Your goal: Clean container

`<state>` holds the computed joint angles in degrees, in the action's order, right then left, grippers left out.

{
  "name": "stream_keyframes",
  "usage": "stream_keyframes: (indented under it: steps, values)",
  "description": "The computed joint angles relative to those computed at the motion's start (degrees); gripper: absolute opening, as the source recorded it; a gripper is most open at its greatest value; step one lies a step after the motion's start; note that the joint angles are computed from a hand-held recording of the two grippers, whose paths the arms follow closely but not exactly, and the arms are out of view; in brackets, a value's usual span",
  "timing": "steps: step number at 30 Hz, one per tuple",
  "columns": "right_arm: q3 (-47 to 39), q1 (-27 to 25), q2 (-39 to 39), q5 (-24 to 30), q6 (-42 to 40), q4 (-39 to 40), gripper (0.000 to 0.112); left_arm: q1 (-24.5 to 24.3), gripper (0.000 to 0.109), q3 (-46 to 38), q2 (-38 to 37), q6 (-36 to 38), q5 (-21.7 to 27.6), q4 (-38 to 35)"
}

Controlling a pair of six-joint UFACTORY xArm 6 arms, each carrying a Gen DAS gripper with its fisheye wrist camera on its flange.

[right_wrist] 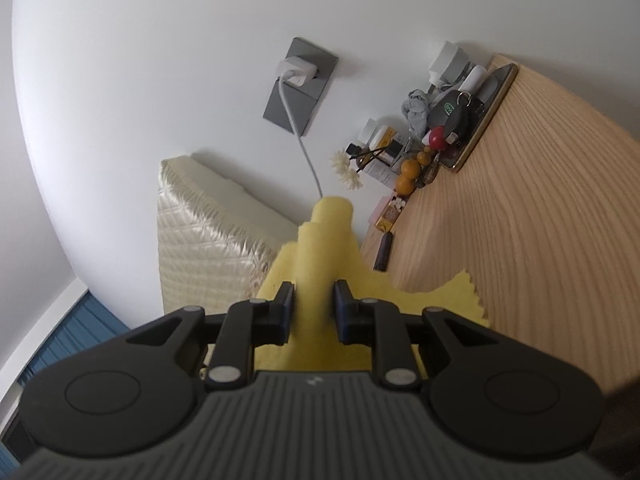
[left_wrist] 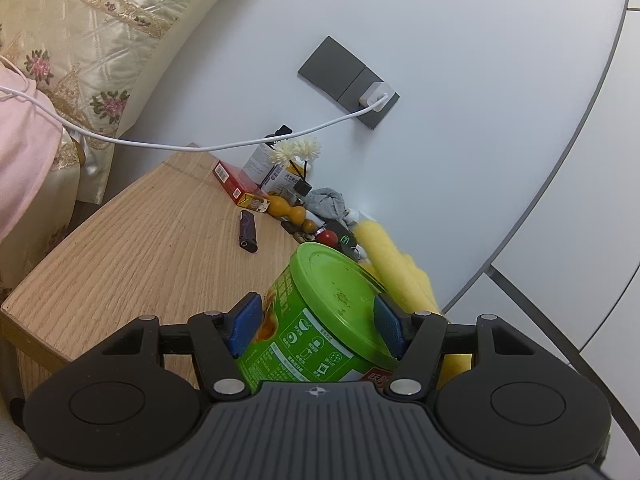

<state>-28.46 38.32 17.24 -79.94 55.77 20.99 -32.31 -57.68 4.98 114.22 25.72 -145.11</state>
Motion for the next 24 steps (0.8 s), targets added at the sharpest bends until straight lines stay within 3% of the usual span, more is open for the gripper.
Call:
stream_keyframes:
  steps: [10,16,19,24]
  values:
    - [-5.9,-5.9,3.4,2.3,3.5,-5.9,0.022,1.0,0.067,1.2,-0.5,-0.7,2.3,2.1]
    - [-8.0,-5.9,5.1,1.9,4.6,-4.4,0.022,1.8,0.07,3.7,-2.2,-2.4,4.4,5.1]
    - [-8.6,-5.4,5.1,2.6,3.5,-2.8,0.022,0.8,0.078,5.5,-4.2,1.4,3.2,2.5]
    - [-9.3,-4.8,5.4,3.1,2.8,-1.3,0.022,-2.0,0.076,6.2,-5.3,3.1,0.1,0.7]
